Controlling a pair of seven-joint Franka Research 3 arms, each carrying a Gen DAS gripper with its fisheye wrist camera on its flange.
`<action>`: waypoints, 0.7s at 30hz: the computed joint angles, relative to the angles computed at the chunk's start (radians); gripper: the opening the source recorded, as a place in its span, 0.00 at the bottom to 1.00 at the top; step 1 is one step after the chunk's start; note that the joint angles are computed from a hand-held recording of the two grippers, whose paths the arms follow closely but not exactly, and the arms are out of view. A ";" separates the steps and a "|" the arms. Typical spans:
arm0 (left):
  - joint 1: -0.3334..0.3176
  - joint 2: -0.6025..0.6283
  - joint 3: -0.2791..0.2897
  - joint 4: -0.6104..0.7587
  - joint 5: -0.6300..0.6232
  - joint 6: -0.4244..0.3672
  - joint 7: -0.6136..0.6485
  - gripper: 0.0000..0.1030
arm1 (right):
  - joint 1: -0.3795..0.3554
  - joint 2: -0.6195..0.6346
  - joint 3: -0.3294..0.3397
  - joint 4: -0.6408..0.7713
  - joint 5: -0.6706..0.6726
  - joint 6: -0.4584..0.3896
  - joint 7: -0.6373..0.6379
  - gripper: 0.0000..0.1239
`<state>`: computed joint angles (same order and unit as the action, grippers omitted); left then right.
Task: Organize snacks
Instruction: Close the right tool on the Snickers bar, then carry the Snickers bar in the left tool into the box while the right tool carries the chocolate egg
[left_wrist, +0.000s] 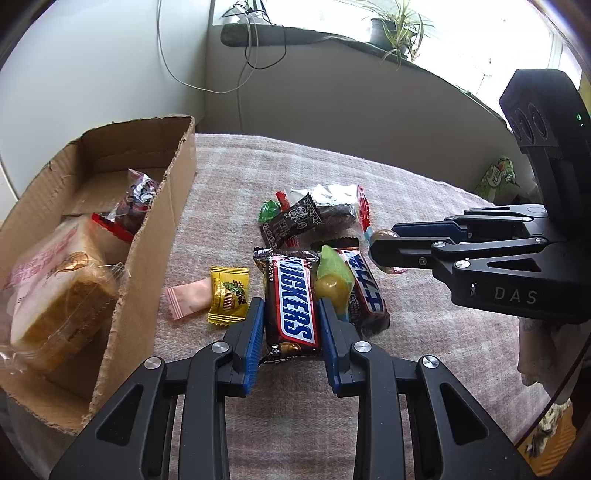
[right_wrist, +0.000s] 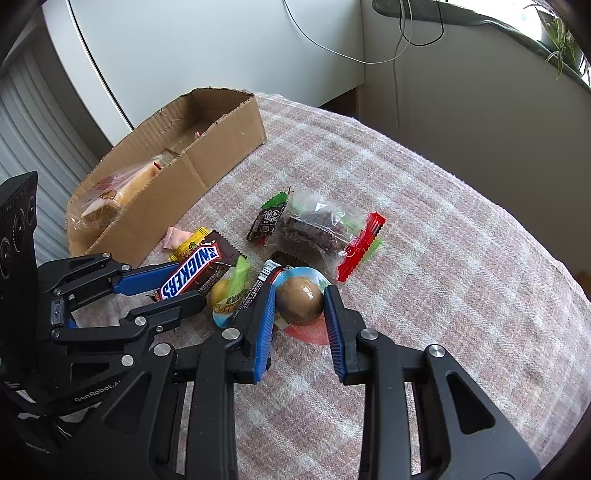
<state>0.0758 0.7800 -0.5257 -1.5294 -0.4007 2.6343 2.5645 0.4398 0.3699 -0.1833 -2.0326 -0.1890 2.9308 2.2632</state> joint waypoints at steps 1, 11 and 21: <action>0.009 -0.004 -0.007 -0.005 -0.007 -0.001 0.005 0.27 | 0.007 -0.005 -0.007 -0.003 -0.006 0.002 0.008 0.23; 0.074 -0.033 -0.050 -0.009 -0.113 -0.040 0.078 0.27 | 0.062 -0.032 -0.052 0.020 -0.142 -0.029 0.134 0.23; 0.091 -0.059 -0.029 0.006 -0.227 -0.076 0.138 0.27 | 0.050 -0.035 -0.020 0.077 -0.257 -0.084 0.218 0.23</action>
<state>0.1666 0.7206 -0.5545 -1.5238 -0.6275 2.5582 2.7030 0.4899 0.3351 -0.2030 -1.9557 -0.4459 2.8468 2.4809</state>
